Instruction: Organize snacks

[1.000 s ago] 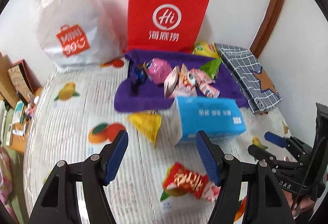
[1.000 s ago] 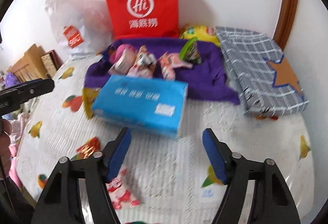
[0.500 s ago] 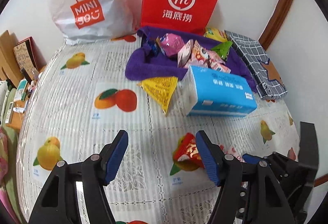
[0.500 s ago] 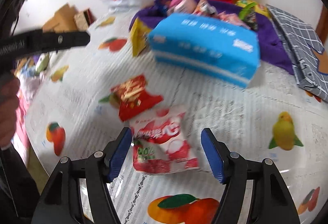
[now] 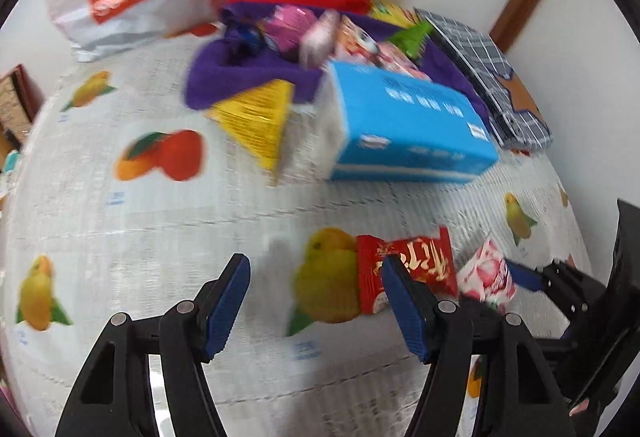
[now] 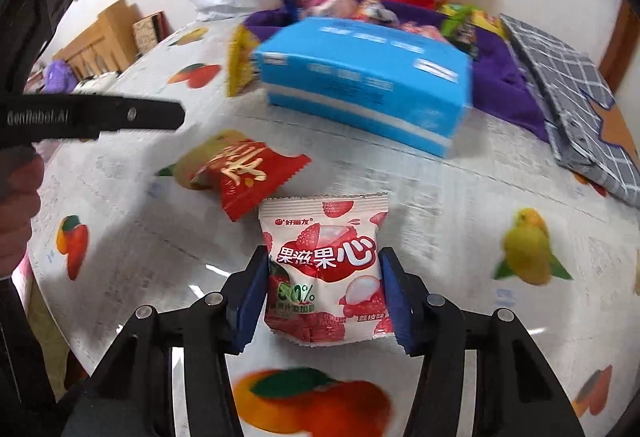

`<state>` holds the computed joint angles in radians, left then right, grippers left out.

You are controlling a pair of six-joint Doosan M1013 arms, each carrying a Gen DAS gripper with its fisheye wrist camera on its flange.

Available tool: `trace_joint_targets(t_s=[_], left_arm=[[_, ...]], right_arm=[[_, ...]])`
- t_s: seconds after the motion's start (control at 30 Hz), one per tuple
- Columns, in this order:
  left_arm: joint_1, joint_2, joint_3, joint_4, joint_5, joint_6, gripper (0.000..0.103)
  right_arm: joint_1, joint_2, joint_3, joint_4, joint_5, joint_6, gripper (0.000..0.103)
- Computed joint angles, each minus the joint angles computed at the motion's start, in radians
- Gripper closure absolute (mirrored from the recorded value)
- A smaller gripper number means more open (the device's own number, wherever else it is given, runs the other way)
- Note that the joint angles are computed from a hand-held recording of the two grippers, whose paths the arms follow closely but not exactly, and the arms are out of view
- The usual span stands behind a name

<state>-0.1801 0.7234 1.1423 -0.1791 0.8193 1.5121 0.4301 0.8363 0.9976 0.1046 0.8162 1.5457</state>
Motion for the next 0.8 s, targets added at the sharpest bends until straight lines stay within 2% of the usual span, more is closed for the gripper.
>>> trace_joint_targets(t_s=[0.17, 0.43, 0.6, 0.7, 0.8], left_arm=[[-0.014, 0.035, -0.038, -0.055, 0.056, 0.025, 0.037], [-0.026, 0.041, -0.040, -0.138, 0.065, 0.040, 0.036], [-0.049, 0.044, -0.040, -0.096, 0.037, -0.026, 0.023], [-0.068, 0.046, -0.041, -0.028, 0.012, -0.092, 0.021], [-0.093, 0.050, -0.046, 0.093, -0.005, -0.197, 0.022]], right_arm=[[-0.016, -0.007, 0.013, -0.068, -0.010, 0.083, 0.049], [-0.051, -0.010, 0.033, -0.158, -0.028, 0.200, 0.049], [-0.070, -0.015, 0.051, -0.158, -0.054, 0.234, 0.049], [-0.074, -0.015, 0.057, -0.152, -0.066, 0.237, 0.049], [-0.073, -0.020, 0.070, -0.157, -0.086, 0.234, 0.049]])
